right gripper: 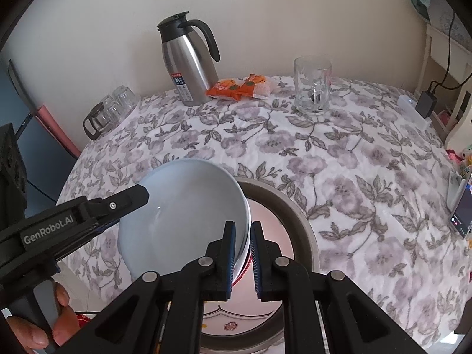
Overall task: Organize plates and bowls
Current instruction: 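Lower the white round bowl onto the stacked bowls in the basin, then open both grippers to release the white round bowl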
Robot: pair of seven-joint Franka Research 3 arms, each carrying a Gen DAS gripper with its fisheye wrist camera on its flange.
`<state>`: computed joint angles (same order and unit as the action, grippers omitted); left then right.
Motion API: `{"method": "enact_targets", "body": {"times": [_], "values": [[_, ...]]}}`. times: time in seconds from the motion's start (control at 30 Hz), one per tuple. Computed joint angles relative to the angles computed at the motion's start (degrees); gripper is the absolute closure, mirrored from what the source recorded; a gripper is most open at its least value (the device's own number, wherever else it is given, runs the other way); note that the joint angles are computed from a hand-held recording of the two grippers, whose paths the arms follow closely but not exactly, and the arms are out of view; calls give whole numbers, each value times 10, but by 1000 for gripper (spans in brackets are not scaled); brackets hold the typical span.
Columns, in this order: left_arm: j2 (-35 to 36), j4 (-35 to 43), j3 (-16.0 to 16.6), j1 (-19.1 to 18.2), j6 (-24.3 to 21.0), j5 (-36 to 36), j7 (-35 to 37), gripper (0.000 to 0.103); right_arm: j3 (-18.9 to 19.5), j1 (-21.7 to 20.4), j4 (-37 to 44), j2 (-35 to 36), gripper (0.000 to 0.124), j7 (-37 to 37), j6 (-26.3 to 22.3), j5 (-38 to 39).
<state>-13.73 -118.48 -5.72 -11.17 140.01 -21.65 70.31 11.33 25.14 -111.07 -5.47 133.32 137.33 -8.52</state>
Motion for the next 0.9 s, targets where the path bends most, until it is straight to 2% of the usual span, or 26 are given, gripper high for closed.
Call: {"method": "enact_targets", "body": {"times": [0.23, 0.53, 0.6, 0.63, 0.73, 0.8, 0.87, 0.9], "values": [[-10, -6, 1, -1, 7, 2, 4, 81, 1, -3, -9, -11, 111, 7, 10, -10], [-39, -26, 4, -7, 37, 17, 8, 81, 8, -12, -20, -27, 111, 28, 29, -30], [-44, -30, 6, -7, 42, 21, 4, 70, 10, -15, -22, -29, 111, 34, 30, -36], [-47, -32, 3, -3, 42, 34, -7, 59, 10, -16, -22, -29, 111, 36, 29, -38], [-54, -37, -4, 8, 46, 75, -34, 55, 11, -19, -21, -29, 111, 43, 23, -42], [-56, -39, -5, 11, 46, 96, -47, 49, 11, -20, -22, -30, 97, 50, 19, -47], [-58, -39, -11, 21, 41, 126, -73, 35, 13, -22, -20, -30, 88, 57, 12, -57], [-58, -39, -13, 24, 36, 140, -84, 34, 13, -22, -20, -30, 80, 58, 11, -59]]}}
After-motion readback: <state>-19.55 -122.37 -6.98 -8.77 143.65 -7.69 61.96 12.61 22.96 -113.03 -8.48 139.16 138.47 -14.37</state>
